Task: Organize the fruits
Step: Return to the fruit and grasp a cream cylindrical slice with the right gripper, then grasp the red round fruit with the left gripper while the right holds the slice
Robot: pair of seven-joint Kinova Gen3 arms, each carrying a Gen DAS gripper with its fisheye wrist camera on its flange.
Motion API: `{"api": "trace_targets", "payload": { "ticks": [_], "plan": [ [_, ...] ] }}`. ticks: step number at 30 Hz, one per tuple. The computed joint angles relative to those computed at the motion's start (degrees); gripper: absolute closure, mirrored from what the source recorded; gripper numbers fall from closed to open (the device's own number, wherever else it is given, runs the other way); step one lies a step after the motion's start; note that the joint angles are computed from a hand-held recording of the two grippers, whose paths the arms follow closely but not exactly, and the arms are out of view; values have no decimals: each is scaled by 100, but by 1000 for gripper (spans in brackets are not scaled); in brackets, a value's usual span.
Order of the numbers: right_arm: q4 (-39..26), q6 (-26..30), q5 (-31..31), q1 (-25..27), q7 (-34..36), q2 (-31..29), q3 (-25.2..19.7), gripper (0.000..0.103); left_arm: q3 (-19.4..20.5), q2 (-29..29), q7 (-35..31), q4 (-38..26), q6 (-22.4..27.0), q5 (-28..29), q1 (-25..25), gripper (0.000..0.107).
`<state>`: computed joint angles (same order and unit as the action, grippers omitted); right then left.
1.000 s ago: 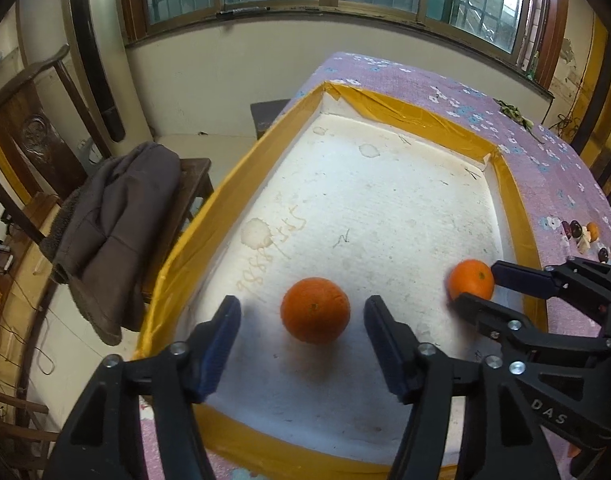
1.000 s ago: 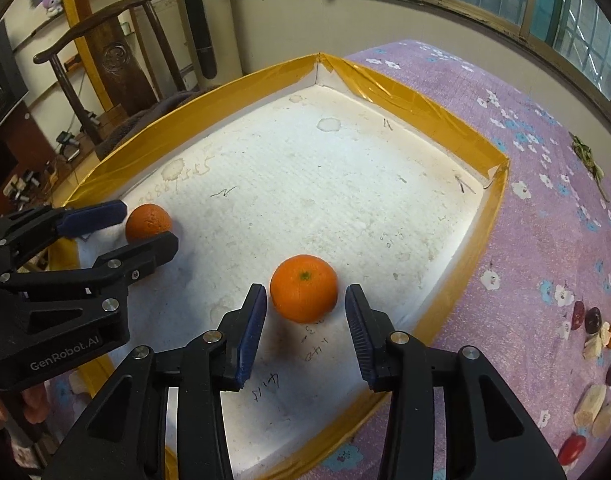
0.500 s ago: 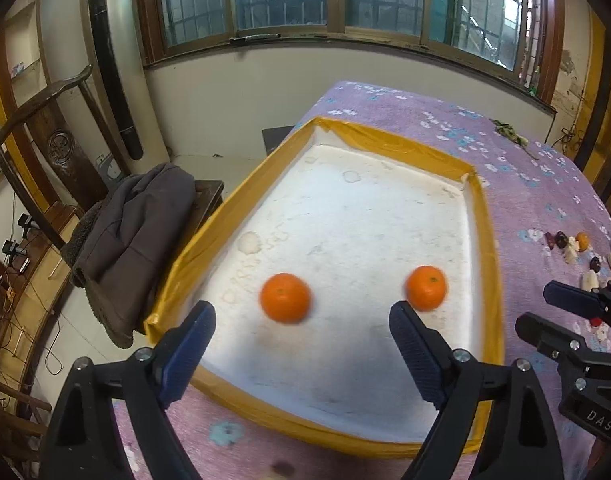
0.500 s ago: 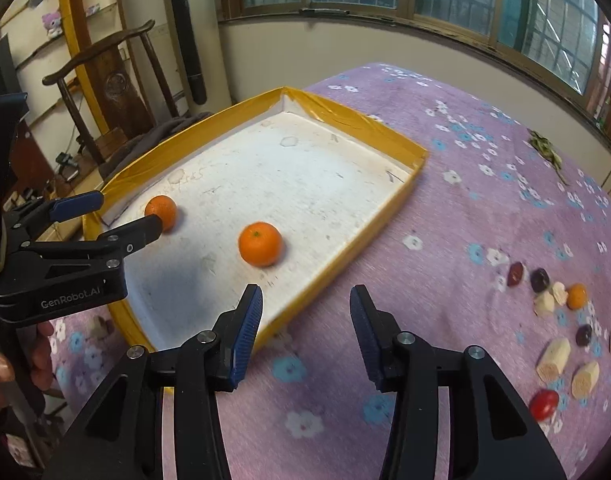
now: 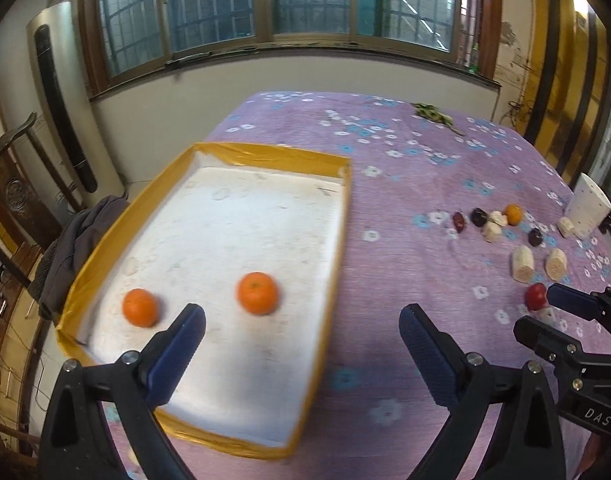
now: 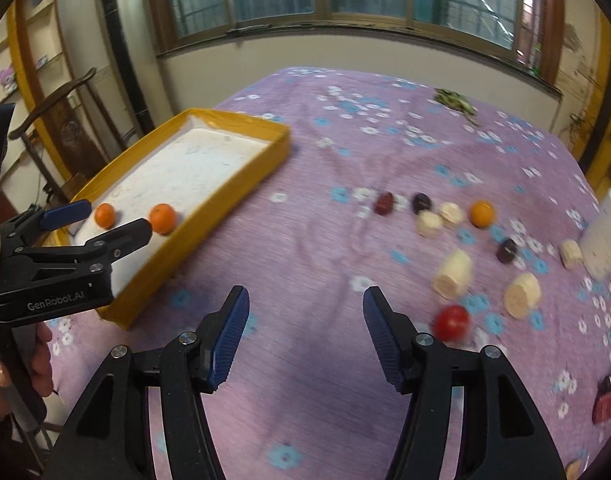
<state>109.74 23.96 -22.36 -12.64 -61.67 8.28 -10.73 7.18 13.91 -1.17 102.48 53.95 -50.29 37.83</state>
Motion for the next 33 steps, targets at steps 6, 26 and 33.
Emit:
{"api": "trace_targets", "payload": {
  "ticks": [6, 26, 33],
  "plan": [
    [231, -34, -442, 649, 360, -57, 250, 32, 29, 403, -362, -524, -70, 169, 176, 7],
    [-1260, 571, -351, 1689, 659, 1409, 241, 32, -368, 1618, -2435, -2419, -106, 1544, 688, 7],
    [-1564, 672, -2, 1747, 930, 1677, -11, 69, -464, 2054, -3206, -3092, -154, 2070, 656, 7]
  ]
}}
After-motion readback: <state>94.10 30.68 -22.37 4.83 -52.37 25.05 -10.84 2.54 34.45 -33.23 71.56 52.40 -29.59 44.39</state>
